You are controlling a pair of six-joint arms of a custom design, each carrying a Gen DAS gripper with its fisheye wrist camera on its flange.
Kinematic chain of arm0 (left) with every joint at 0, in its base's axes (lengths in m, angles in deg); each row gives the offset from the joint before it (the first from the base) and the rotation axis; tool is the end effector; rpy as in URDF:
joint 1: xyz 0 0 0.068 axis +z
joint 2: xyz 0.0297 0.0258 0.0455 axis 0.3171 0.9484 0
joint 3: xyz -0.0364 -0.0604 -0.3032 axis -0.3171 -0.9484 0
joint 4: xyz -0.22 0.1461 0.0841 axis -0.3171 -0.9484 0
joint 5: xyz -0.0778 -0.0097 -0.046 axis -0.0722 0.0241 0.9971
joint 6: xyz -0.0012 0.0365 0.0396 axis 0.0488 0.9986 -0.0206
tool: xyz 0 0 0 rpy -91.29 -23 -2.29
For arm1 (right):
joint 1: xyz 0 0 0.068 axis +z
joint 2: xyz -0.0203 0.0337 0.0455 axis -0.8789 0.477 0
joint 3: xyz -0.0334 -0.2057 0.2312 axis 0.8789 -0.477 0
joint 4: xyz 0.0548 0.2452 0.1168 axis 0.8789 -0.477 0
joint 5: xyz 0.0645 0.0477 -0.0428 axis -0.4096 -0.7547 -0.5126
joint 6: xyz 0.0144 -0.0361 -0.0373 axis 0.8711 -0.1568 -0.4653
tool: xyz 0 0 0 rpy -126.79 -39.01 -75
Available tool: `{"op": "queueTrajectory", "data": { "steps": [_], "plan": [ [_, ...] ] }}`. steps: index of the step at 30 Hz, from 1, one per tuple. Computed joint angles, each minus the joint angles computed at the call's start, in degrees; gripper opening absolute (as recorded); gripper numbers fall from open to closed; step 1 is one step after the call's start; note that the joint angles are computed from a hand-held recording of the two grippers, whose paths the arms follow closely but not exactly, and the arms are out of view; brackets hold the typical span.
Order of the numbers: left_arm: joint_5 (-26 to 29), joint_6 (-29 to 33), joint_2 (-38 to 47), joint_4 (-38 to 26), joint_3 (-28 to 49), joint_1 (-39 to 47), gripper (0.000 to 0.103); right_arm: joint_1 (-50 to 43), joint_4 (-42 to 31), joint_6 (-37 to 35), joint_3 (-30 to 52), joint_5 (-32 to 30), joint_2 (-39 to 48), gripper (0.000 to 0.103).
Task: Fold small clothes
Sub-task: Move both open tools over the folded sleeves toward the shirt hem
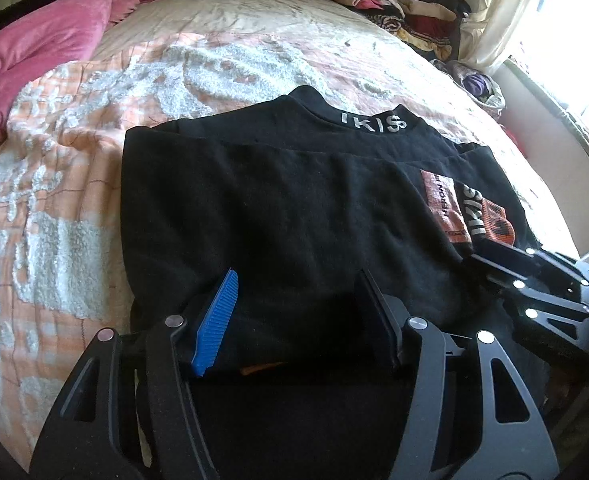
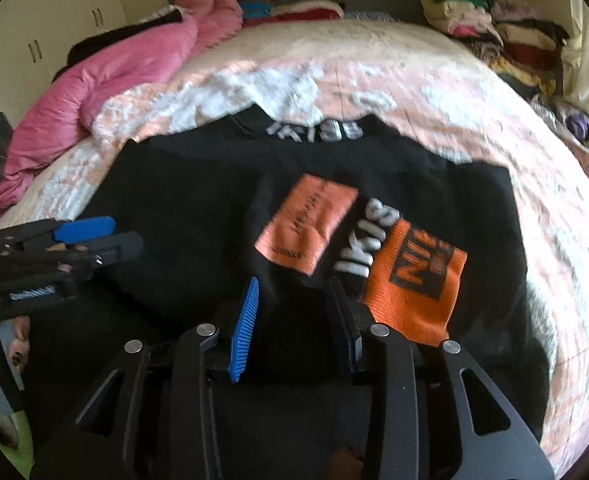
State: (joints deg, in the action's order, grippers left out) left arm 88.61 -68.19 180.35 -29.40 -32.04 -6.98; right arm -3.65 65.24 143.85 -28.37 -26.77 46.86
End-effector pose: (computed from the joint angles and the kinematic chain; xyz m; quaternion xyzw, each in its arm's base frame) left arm 0.2363 -0.1223 0.1176 0.2681 0.9145 -0.1717 0.2497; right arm 0.1567 0.2156 0.1134 0.0911 0.9459 0.0249 0.3105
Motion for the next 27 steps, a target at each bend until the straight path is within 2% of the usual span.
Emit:
{"op": "queueTrajectory", "data": {
  "steps": [6, 11, 19, 24, 27],
  "plan": [
    [-0.75, 0.14, -0.32, -0.01, -0.25, -0.53, 0.053, 0.85, 0.04, 1.53, -0.23, 0.97, 0.87, 0.035],
    [-0.7, 0.17, -0.39, -0.04, -0.25, -0.52, 0.053, 2.11, 1.02, 2.31, -0.92, 2.1, -0.35, 0.046],
    [-1.16, 0.45, -1.38, -0.35, -0.4, -0.99, 0.054, 4.89, -0.67, 6.3, -0.98, 5.12, -2.34, 0.052],
    [-0.66, 0.38, -2.67, -1.12, -0.61, -0.91, 0.055, 6.61, -2.65, 8.78, -0.64, 7.12, -3.09, 0.064],
    [-0.02, 0.24, -3.78, -1.49, -0.84, -0.74, 0.058, 7.16, -4.65, 10.08, -0.4, 8.22, -3.81, 0.066]
  ]
}}
